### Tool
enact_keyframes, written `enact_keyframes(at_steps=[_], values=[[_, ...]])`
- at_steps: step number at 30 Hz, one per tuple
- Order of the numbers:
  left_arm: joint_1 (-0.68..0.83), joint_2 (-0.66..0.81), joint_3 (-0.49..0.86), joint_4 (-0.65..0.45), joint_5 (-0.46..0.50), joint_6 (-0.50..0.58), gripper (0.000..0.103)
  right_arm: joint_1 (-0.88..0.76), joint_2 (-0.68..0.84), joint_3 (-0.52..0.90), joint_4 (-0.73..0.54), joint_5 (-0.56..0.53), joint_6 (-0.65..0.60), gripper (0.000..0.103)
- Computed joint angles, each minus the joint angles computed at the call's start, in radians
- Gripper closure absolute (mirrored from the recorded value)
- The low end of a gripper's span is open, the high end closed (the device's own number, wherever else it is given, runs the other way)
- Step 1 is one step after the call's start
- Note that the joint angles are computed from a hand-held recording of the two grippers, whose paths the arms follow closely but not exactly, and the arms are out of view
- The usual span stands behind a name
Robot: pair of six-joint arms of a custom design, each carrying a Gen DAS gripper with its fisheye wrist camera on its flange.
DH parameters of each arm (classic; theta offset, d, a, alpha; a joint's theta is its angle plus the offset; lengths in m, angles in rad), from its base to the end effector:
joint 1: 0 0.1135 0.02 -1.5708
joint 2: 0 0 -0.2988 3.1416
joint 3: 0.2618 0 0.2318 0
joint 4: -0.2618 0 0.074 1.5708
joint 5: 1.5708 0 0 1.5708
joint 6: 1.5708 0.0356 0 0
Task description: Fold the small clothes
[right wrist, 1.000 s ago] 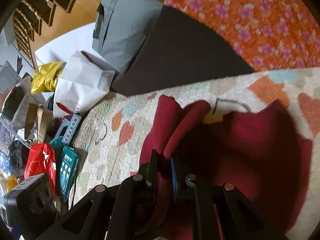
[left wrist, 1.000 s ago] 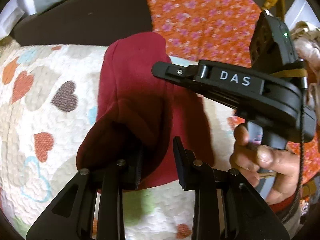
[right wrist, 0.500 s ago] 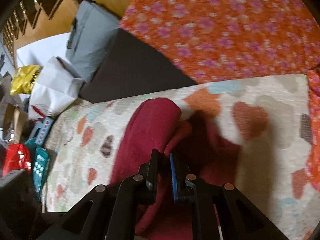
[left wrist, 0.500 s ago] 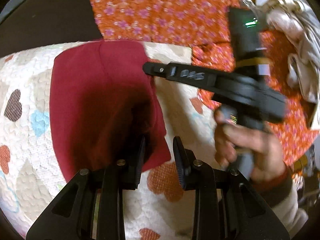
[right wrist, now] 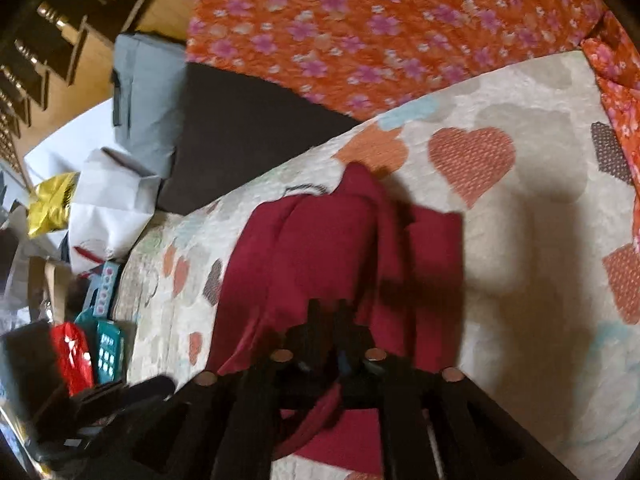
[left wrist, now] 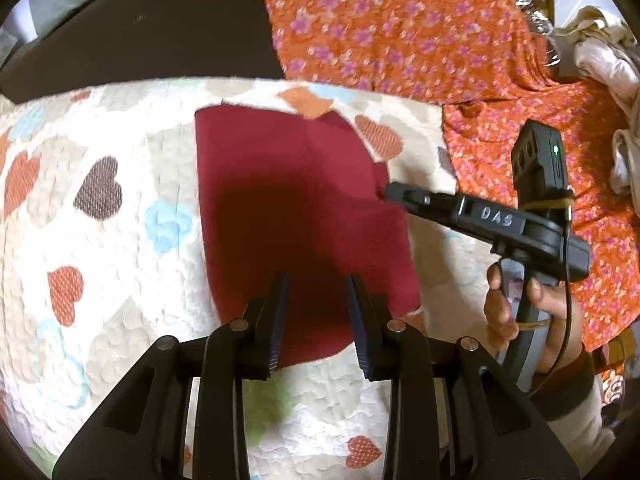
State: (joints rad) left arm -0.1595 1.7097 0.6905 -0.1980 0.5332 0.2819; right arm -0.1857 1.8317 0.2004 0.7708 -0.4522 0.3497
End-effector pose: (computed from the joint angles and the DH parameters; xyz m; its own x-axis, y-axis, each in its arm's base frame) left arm 0.2598 -0.0601 0.1520 -0.8033 0.3719 -0.4653 0.5560 0.7484 -0.3617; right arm 0.2118 -0.0240 0.0947 -0.7391 0.4524 -0.4991 0.1483 0.8320 0.5346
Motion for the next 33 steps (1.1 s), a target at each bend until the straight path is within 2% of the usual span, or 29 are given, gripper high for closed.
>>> enact_keyframes(at_steps=[1,6,11,14,16,17,19,21,23,25,27,29,30,32,33], values=[[-0.010,0.006,-0.011,0.009,-0.007,0.003,0.075,0.013,0.026,0.003,0.019,0.011,0.021,0.060],[-0.102,0.027,-0.080,0.085,-0.050,0.014,0.075,-0.009,0.173,0.029,0.153,-0.045,0.126,0.059],[-0.192,0.078,-0.110,0.152,-0.104,0.005,0.075,0.009,0.259,0.114,0.120,-0.010,0.150,0.057],[-0.202,0.106,-0.111,0.168,-0.115,-0.004,0.075,0.003,0.299,0.120,0.178,-0.021,0.174,0.057],[-0.190,0.102,-0.097,0.140,-0.100,0.001,0.075,0.024,0.279,0.123,0.160,0.009,0.133,0.069],[-0.175,0.092,-0.090,0.114,-0.083,0.011,0.075,0.038,0.252,0.121,0.136,0.029,0.103,0.081],[-0.141,0.057,-0.078,0.060,-0.048,0.042,0.075,0.062,0.182,0.096,0.114,0.088,0.050,0.088],[-0.110,-0.002,-0.085,0.030,-0.018,0.083,0.075,0.098,0.053,0.060,0.077,0.192,-0.015,0.089],[-0.091,-0.048,-0.097,0.034,-0.027,0.108,0.075,0.139,-0.032,0.055,0.021,0.309,-0.060,0.090],[-0.097,-0.056,-0.109,0.057,-0.052,0.104,0.070,0.158,-0.021,0.069,0.002,0.380,-0.087,0.090],[-0.106,-0.017,-0.102,0.074,-0.096,0.083,0.070,0.148,0.071,0.108,-0.012,0.393,-0.099,0.090],[-0.116,0.037,-0.085,0.077,-0.141,0.048,0.070,0.123,0.171,0.130,0.006,0.363,-0.079,0.089],[-0.115,0.056,-0.077,0.076,-0.155,0.039,0.070,0.092,0.174,0.092,0.066,0.325,-0.064,0.087],[-0.110,0.054,-0.085,0.092,-0.173,0.027,0.070,0.066,0.099,0.046,0.041,0.304,-0.044,0.079],[-0.105,0.047,-0.087,0.097,-0.178,0.022,0.070,0.057,0.025,0.008,0.015,0.287,-0.046,0.079]])
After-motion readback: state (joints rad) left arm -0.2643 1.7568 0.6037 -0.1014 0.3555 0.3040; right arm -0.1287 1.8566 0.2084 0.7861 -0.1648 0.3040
